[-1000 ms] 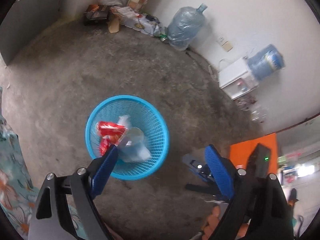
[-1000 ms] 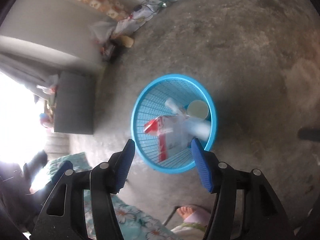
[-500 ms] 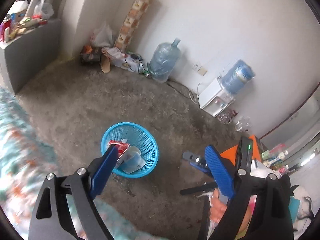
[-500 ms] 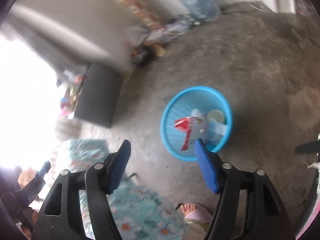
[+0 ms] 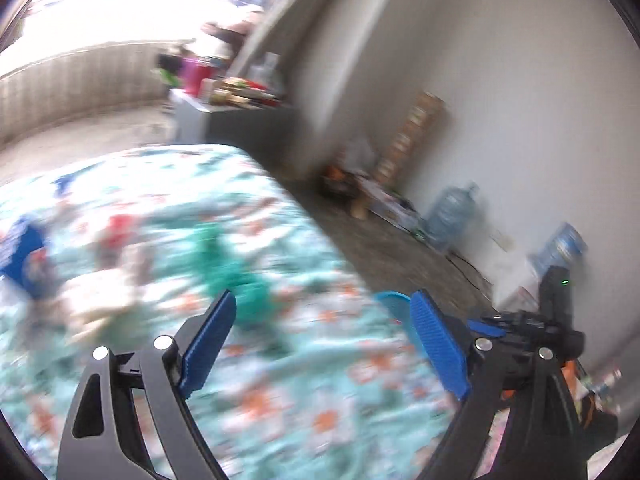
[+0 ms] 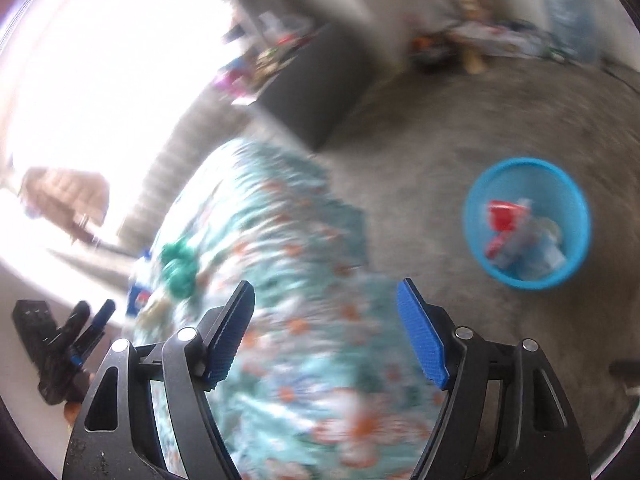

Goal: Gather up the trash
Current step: 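Move both open tools back over the bed, then grasp the green plastic bag with the right tool while the left tool grasps the white glove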

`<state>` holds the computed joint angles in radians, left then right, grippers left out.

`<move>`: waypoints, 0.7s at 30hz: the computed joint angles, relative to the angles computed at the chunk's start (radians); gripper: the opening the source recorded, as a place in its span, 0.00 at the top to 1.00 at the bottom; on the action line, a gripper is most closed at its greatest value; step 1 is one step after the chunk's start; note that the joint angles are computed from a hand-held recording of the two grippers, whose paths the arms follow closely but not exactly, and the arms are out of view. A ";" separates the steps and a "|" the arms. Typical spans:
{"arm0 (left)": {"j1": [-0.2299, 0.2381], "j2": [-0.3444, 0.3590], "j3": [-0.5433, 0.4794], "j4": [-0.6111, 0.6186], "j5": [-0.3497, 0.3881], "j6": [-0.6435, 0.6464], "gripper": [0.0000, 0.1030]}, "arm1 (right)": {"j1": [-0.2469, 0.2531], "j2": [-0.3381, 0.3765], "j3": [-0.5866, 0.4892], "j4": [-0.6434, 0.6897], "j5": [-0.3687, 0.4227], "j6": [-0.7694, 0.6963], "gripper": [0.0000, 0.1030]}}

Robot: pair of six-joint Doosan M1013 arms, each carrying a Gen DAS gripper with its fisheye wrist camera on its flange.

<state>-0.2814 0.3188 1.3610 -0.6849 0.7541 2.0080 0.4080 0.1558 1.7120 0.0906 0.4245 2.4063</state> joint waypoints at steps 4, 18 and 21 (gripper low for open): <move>0.042 -0.039 0.069 0.047 -0.065 -0.064 0.16 | 0.009 0.061 -0.080 0.231 0.023 -0.269 0.32; 0.071 -0.016 0.140 0.241 -0.313 -0.220 0.28 | 0.071 0.299 -0.439 0.350 0.257 -0.488 0.32; 0.060 0.003 0.124 0.385 -0.306 -0.314 0.37 | 0.077 0.333 -0.493 0.320 0.292 -0.484 0.33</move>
